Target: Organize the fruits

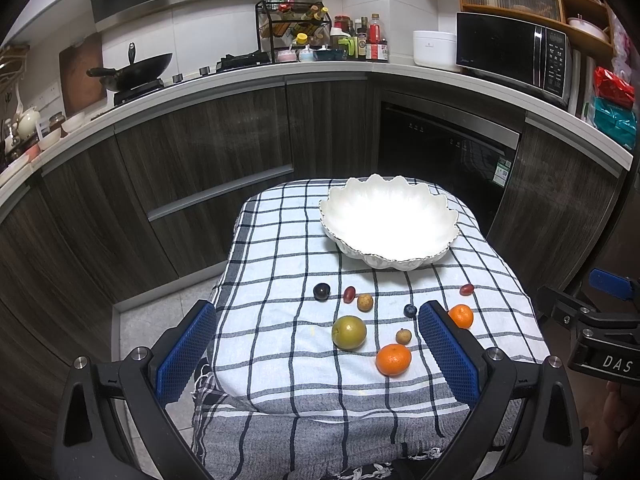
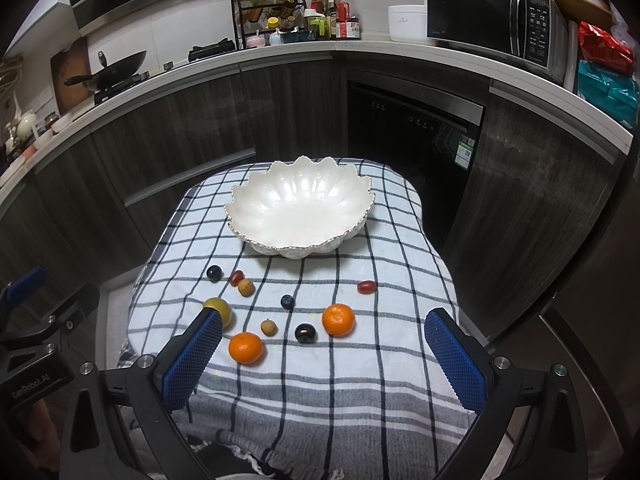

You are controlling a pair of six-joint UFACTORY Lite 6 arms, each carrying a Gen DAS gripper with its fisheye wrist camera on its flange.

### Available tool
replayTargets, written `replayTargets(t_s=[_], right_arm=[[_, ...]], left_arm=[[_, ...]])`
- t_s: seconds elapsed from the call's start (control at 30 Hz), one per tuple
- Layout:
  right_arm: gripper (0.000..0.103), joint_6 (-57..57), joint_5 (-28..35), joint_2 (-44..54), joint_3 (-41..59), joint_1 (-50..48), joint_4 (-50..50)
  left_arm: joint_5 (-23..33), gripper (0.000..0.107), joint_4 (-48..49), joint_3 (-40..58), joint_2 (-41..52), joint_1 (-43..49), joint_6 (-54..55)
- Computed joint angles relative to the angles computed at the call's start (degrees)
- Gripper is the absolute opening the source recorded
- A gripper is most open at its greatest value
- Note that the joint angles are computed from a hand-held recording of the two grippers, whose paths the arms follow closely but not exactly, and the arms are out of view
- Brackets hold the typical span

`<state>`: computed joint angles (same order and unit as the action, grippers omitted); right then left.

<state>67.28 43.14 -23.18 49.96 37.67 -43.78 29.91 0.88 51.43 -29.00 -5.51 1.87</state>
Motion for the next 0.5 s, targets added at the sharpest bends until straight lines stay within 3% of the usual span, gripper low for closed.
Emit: replayTargets(t_s=[0.5], right_arm=[[0.102,-1.48,-4.67,5.24,1.68,-3.13,-0.10]], left_arm=[[-2.30,0.103,3.26,1.94,5.96,-1.30,-1.79]])
